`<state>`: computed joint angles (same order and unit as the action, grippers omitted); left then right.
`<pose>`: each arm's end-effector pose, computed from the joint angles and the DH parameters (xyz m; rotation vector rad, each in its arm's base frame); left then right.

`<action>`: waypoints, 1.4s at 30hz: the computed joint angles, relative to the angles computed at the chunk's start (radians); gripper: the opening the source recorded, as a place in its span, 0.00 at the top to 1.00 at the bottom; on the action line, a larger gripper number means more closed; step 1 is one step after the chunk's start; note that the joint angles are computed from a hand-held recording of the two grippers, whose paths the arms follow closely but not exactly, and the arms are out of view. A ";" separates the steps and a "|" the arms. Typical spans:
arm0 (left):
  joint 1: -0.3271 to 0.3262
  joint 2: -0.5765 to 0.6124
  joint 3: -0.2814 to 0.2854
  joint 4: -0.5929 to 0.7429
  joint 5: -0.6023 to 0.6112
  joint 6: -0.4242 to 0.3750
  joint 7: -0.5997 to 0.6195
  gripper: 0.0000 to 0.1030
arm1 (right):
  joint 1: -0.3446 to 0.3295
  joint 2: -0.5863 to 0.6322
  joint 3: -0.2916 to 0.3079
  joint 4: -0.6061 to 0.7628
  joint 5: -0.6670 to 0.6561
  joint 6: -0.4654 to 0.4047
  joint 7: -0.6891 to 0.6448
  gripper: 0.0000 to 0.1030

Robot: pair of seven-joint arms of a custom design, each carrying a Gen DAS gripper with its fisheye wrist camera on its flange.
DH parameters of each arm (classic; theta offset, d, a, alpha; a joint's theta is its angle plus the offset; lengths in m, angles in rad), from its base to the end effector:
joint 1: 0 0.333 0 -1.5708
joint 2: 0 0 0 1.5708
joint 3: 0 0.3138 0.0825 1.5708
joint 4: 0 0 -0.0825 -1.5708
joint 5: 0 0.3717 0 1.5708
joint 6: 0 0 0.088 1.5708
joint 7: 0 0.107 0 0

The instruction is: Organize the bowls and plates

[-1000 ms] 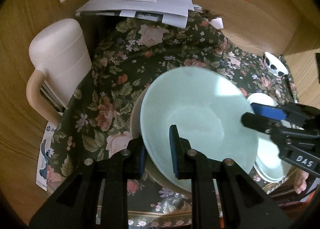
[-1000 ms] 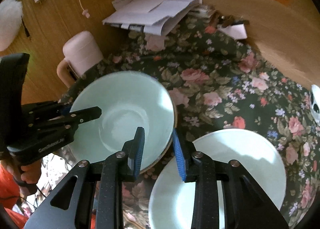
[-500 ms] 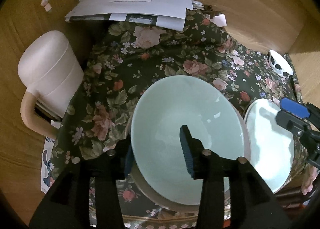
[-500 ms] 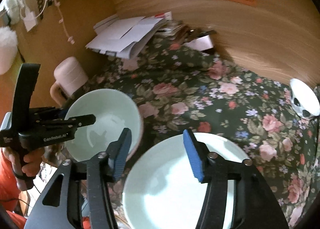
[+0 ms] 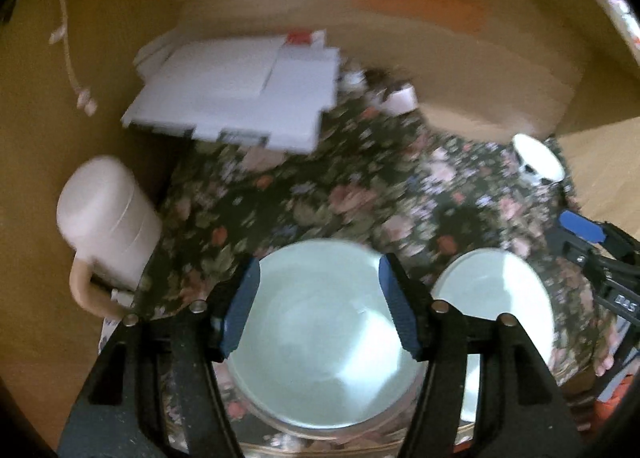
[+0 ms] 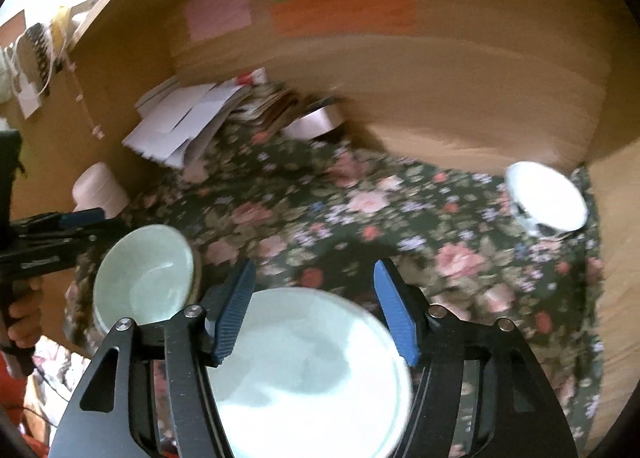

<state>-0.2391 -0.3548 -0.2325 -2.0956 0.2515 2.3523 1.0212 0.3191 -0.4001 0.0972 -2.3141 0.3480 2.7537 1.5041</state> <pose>0.4259 -0.2327 0.6327 -1.7913 1.8939 -0.6593 0.4325 0.1830 0.5981 -1.8073 1.4360 -0.3658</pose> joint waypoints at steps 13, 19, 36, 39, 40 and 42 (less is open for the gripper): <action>-0.054 0.243 -0.087 0.258 0.188 0.093 -0.022 0.23 | -0.230 0.001 0.011 -0.007 -0.191 0.070 0.167 0.23; -0.112 0.422 -0.074 0.440 0.183 0.056 0.006 0.23 | -0.291 0.077 -0.005 0.029 -0.253 0.064 0.240 0.23; -0.208 0.804 -0.006 0.835 0.113 -0.092 0.177 0.23 | -0.294 0.381 -0.096 0.214 -0.473 0.009 0.498 0.47; -0.219 0.825 0.009 0.852 0.119 -0.101 0.186 0.23 | -0.277 0.410 -0.117 0.228 -0.420 -0.007 0.475 0.50; -0.224 0.833 0.015 0.860 0.126 -0.107 0.183 0.23 | -0.273 0.414 -0.122 0.228 -0.393 -0.006 0.462 0.51; -0.226 0.845 0.019 0.874 0.125 -0.116 0.187 0.23 | -0.268 0.420 -0.130 0.232 -0.351 -0.007 0.439 0.51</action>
<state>-0.4648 0.4903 -0.2136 -1.2213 0.3763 2.2360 1.2083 0.0510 0.0196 -0.0327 -2.0819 -0.0026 2.7470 1.9432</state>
